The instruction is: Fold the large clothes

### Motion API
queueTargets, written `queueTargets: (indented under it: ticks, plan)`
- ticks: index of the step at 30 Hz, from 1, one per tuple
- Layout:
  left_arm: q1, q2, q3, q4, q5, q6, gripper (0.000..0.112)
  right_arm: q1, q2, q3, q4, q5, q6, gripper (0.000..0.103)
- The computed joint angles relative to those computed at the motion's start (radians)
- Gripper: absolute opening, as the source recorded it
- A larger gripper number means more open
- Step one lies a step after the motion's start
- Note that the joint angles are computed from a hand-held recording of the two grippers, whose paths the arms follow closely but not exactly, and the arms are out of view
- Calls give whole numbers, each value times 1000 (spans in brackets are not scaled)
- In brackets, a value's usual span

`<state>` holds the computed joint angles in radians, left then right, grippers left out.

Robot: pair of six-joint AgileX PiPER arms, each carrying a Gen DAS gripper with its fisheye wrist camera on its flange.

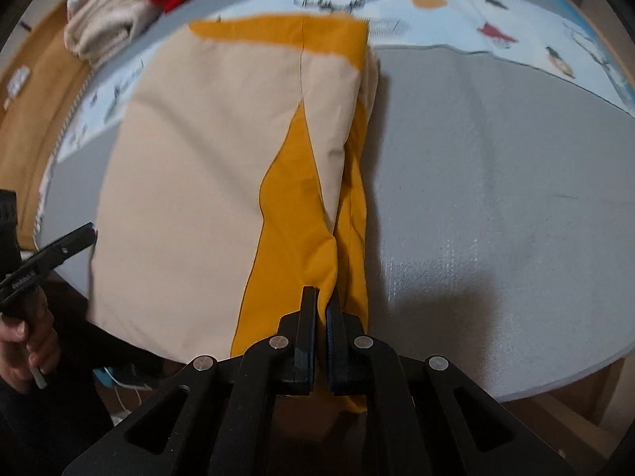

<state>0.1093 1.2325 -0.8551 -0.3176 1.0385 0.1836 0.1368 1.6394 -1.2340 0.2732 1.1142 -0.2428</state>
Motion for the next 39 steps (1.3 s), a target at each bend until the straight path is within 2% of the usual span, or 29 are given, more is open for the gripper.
queueTargets:
  ticks: [1,4,7,9,11,12,16,20,22,24,26,30,33,35,36,38,39]
  plan:
    - [-14,1,3,26,-1,-28,54,8,13,-3,-12,0,5,4]
    - [22,-25,-9,-15,29,12,49,52,42,-23,-54,-4,36,5]
    - [74,-58,-20,-98,113,112,46,62,24,-26,-63,-11,45,5]
    - [51,-78,-11,-81,149,137,46,34,3,-29,-18,-2,25,5]
    - [-31,-82,16,18,128,91,49,-6,-13,-23,29,4,-12,5]
    - [-43,-71,32,47,117,75,49,-20,-15,-23,48,9,-26,10]
    - [27,-35,38,-4,129,113,51,-38,-11,-14,45,51,-38,17]
    - [-16,-48,34,22,120,77,51,-11,11,2,24,70,-84,18]
    - [-18,-39,23,10,123,83,51,15,-5,29,-8,51,-101,15]
    - [9,-51,12,-33,156,110,50,43,-14,50,-46,26,-96,5]
    - [29,-49,-4,-54,172,145,50,54,-17,66,-65,13,-88,4]
    - [-29,4,14,2,156,123,53,92,7,70,-129,6,-46,3]
    - [-24,12,-2,-11,165,124,52,140,34,54,-181,12,6,3]
    - [-7,1,-7,-15,174,133,52,123,38,20,-159,22,14,3]
    - [-3,-8,-12,-14,179,141,52,102,29,-1,-132,15,17,7]
    - [9,-23,-17,-19,179,148,52,58,-3,-31,-110,-46,38,11]
    - [12,-24,-28,-24,175,142,52,42,-15,-52,-104,-88,69,17]
